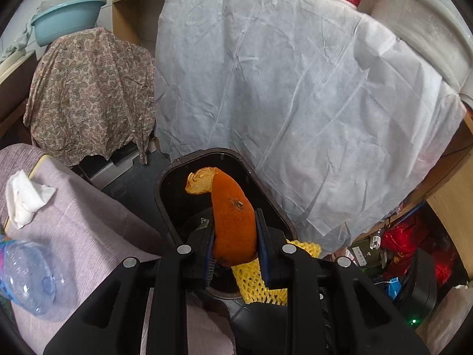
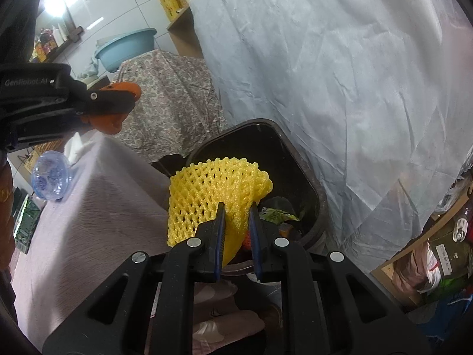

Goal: Collect trash
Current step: 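Carry the foam net and orange peel over the bin and release them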

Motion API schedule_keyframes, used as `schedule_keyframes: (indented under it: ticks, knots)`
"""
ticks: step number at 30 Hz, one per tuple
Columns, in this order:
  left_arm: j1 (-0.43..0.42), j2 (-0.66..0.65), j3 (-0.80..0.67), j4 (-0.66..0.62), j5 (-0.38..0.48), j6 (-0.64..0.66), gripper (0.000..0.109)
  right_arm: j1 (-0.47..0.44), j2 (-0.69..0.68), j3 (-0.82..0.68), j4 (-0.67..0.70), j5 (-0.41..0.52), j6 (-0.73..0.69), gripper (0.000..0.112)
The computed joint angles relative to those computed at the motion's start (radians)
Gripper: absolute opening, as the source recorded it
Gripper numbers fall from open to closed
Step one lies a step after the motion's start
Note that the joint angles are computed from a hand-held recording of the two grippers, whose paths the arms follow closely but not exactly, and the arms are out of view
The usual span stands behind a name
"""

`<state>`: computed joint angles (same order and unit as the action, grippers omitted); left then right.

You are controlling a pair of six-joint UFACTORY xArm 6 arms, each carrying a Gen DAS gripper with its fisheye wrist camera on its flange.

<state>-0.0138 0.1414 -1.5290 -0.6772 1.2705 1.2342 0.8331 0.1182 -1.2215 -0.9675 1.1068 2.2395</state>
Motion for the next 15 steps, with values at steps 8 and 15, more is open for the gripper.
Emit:
schedule_keyframes:
  ticks: [8,15]
  knots:
    - [-0.055,0.013,0.041,0.016,-0.09,-0.042,0.06,-0.06,0.042,0.006,0.025,-0.017,-0.039,0.02]
    - [-0.029,-0.014,0.059,-0.045,-0.086,0.007,0.082,-0.058,0.09,-0.024,0.054,0.02,-0.069,0.072]
